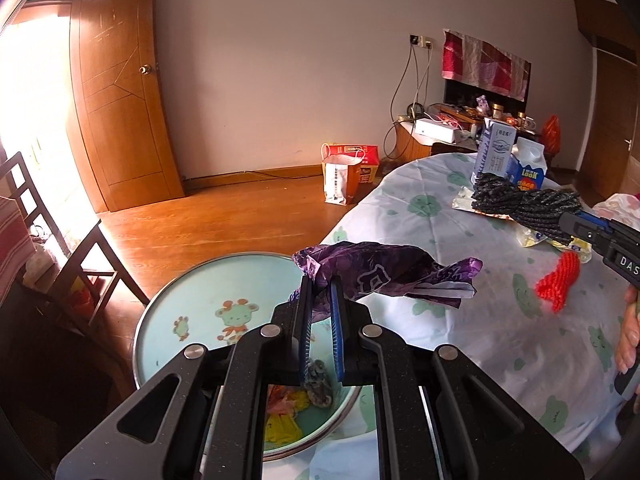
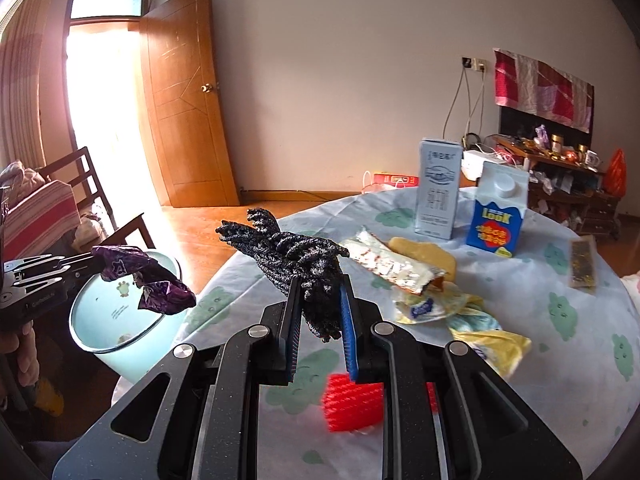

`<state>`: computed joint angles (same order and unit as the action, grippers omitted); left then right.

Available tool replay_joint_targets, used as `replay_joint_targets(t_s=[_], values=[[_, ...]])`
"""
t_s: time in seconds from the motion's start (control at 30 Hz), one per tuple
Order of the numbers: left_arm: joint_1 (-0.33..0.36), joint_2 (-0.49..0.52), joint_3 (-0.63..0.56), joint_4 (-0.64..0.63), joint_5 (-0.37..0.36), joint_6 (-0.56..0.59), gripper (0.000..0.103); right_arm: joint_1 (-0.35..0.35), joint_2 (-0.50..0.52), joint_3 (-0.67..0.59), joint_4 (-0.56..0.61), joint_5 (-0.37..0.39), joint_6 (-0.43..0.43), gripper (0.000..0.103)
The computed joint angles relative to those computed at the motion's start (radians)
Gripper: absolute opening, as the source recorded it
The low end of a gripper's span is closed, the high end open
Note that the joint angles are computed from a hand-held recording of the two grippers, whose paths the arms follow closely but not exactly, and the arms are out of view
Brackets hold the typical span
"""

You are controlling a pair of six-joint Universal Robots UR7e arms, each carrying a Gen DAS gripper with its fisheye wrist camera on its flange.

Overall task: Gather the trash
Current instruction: 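Carry the black scrubber and purple bag in both grippers over the blue bin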

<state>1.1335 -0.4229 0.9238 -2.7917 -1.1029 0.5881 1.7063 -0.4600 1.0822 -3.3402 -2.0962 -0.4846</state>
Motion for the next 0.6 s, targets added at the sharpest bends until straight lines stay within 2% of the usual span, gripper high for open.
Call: replay_joint_targets(t_s=[0.6], values=[[0.021,-0.023,-0.002,-0.015,0.028,-0.001,0.008,0.024,0.119,-0.187,0.134,0.011,-0.04,0.019]])
